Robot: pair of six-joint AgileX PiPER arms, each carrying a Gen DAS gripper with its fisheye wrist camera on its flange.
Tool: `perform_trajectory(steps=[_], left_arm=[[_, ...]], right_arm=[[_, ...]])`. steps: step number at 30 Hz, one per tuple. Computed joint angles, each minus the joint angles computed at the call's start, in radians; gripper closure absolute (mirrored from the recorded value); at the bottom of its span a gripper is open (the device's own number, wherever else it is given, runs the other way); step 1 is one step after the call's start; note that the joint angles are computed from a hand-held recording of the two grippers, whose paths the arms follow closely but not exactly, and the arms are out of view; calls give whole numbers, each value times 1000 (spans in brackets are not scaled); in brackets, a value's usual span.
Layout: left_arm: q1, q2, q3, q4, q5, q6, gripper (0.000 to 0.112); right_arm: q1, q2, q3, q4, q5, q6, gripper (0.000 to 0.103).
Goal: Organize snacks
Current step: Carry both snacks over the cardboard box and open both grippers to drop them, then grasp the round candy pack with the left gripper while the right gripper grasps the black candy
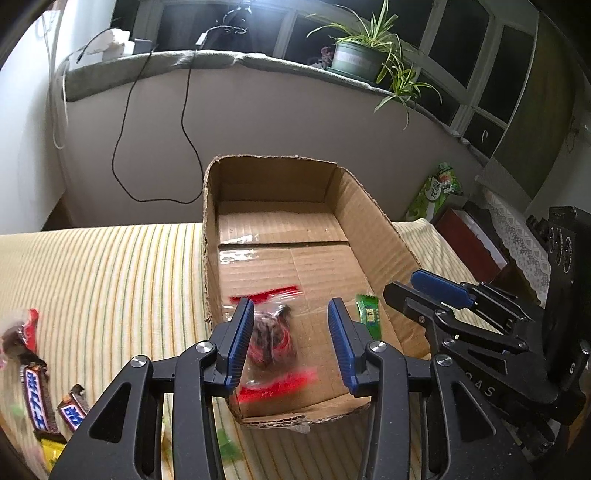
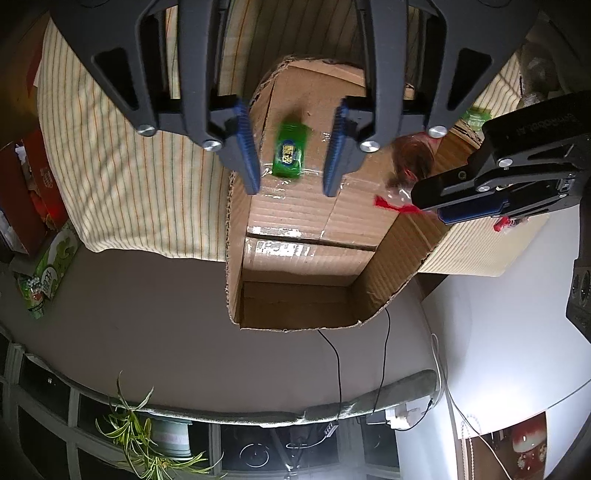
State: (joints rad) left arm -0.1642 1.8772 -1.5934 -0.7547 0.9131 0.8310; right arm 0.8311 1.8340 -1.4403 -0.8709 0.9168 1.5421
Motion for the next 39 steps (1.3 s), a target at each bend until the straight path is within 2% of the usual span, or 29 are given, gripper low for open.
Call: perform_trajectory(steps=[9,18,26,39], left_arm=[[35,-45,31,-35,10,30,72],[121,-125,88,-97,46,91,72],[261,-189,142,-141,102,167,72],[555,-195,160,-169,189,254,72]], right_arm=[[43,-10,-21,-10,59,13,63],[116,-5,-78,-18,133,15,63],[189,30,-160,-17,168,-7,63],[248,174,-371,63,125,-156,63]])
